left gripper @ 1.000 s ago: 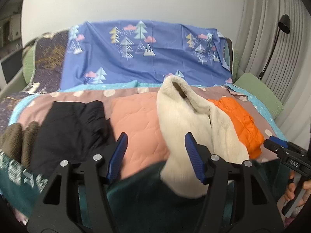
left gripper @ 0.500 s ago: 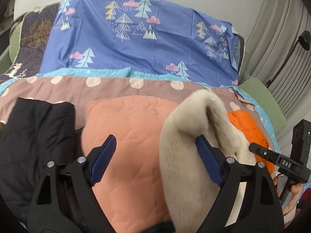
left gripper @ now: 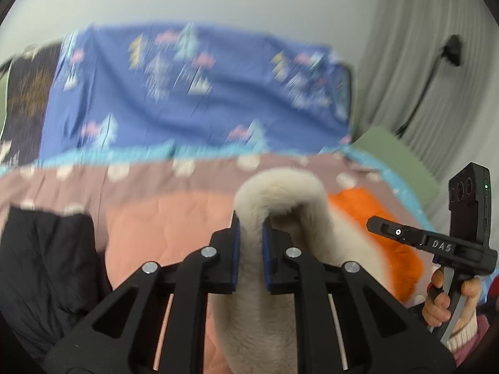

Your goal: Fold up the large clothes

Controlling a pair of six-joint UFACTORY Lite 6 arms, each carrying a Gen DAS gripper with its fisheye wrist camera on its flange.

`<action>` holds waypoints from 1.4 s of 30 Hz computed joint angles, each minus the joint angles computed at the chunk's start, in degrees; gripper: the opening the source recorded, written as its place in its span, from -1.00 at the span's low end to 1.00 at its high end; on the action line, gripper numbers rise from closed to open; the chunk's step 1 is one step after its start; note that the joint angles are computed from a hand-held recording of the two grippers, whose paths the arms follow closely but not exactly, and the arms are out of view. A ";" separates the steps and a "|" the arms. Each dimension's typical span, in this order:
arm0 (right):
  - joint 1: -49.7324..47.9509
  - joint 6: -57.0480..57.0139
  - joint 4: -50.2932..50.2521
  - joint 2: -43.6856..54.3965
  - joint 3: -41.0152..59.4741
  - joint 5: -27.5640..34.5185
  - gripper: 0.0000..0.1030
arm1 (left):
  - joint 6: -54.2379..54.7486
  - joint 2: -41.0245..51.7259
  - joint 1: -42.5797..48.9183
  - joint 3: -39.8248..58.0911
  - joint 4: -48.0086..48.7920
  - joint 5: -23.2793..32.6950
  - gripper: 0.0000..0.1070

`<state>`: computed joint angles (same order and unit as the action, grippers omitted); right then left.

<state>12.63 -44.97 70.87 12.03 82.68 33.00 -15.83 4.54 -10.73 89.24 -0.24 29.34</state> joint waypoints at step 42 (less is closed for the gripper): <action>13.68 17.19 -24.22 -66.02 -46.65 -7.11 -1.00 | -51.91 -39.97 -55.41 -31.05 64.17 29.68 -0.17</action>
<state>26.31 -27.78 46.65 -53.99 36.03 25.89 -67.74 -35.43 -66.14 58.19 63.93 59.02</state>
